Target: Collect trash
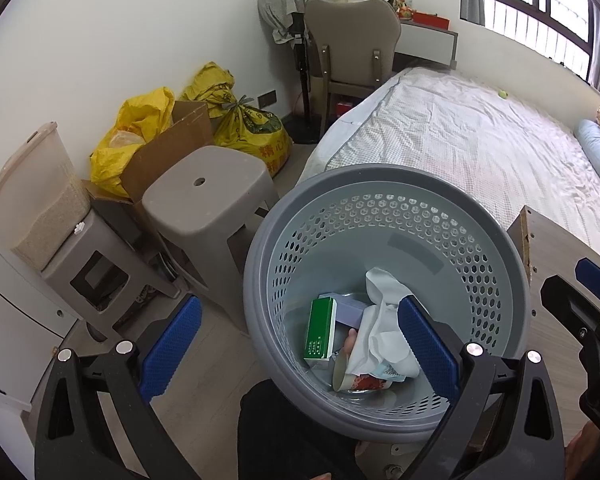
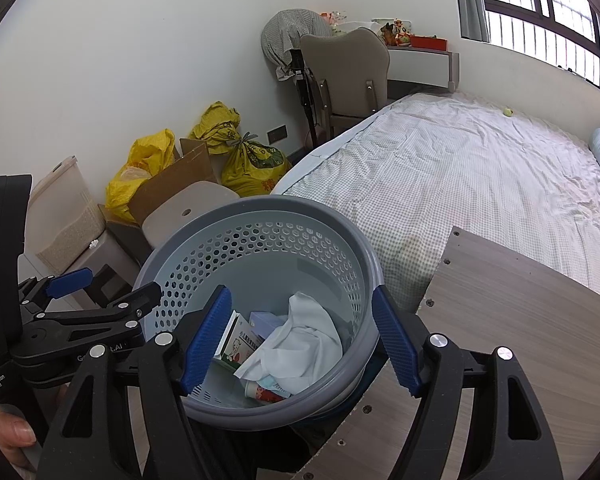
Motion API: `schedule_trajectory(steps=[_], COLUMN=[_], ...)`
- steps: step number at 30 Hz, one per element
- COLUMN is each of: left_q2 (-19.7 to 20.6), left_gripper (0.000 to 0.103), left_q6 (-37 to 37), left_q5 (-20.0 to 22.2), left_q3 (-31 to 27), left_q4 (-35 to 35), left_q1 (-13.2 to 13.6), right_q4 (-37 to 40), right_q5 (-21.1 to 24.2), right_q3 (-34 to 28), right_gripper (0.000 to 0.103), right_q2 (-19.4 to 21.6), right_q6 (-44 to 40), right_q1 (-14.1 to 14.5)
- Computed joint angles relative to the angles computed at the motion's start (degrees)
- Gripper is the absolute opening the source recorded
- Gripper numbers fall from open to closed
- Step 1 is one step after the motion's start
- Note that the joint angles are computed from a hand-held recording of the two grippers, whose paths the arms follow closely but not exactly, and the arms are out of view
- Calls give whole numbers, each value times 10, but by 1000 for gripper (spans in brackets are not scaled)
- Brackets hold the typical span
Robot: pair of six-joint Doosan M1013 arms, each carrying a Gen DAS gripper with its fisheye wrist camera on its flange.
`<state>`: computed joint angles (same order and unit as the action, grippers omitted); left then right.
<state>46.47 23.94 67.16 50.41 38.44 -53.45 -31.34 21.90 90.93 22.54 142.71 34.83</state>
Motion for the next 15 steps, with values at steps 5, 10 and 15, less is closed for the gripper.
schedule_trajectory(steps=[5, 10, 15], left_q2=[-2, -2, -1], left_gripper=[97, 97, 97], left_q6=[-2, 2, 3], left_q5=[-4, -4, -4], left_q3=[3, 2, 1], left_q4=[0, -1, 0], left_q1=[0, 0, 0], right_q4=[0, -1, -2], right_q5=[-1, 0, -1], right_q3=[0, 0, 0], right_gripper=[70, 70, 70], right_q2=[0, 0, 0], right_q6=[1, 1, 2], right_q1=[0, 0, 0])
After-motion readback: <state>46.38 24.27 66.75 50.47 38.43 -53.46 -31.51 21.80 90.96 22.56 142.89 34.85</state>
